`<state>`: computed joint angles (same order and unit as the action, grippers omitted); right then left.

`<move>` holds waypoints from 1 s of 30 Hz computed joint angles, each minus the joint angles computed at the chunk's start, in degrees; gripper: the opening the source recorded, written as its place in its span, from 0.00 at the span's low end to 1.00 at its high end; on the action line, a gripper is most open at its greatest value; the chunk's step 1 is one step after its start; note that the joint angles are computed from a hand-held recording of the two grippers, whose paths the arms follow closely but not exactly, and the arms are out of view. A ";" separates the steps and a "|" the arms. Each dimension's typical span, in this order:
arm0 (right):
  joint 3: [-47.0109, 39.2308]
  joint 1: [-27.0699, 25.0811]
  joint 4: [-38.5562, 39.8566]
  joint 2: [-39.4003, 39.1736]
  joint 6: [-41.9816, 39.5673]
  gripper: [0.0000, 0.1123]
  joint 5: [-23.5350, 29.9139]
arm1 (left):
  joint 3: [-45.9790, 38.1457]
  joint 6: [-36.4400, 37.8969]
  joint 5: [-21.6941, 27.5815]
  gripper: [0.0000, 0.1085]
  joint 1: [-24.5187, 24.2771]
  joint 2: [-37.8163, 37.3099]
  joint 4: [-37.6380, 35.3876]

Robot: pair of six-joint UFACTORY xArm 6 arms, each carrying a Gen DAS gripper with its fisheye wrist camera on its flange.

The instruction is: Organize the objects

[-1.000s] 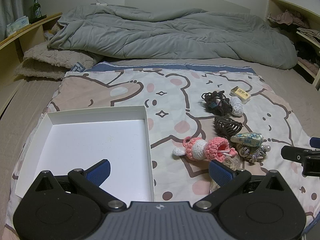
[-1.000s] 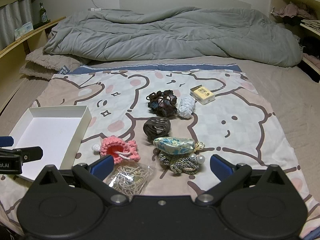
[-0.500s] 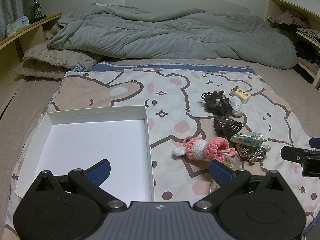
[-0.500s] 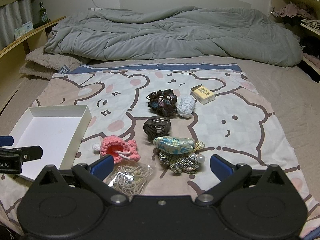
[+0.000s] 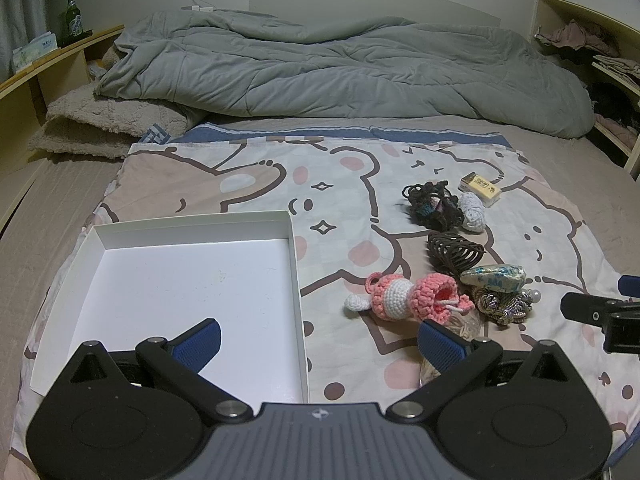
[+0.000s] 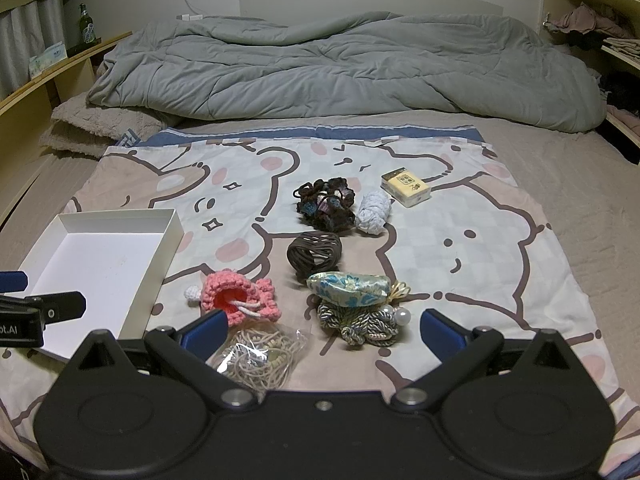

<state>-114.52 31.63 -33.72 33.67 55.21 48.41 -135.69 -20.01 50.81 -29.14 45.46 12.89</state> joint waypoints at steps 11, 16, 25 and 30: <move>-0.17 -0.02 0.29 -0.12 -0.28 0.92 0.27 | -0.16 0.08 0.07 0.95 0.02 0.08 -0.09; 0.39 0.13 0.09 -0.31 0.12 0.92 0.12 | -0.21 0.07 0.11 0.95 0.02 0.10 -0.10; 0.26 0.08 0.21 -0.34 0.00 0.92 0.19 | -0.14 0.08 -0.01 0.95 0.03 0.07 -0.08; 1.53 0.05 -0.85 -1.03 1.32 0.92 -1.34 | 1.56 -0.32 -2.68 0.95 -0.18 -0.63 0.45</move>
<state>-112.99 31.68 -34.57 32.63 56.53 47.07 -134.13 -20.33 48.13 -29.31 44.83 13.33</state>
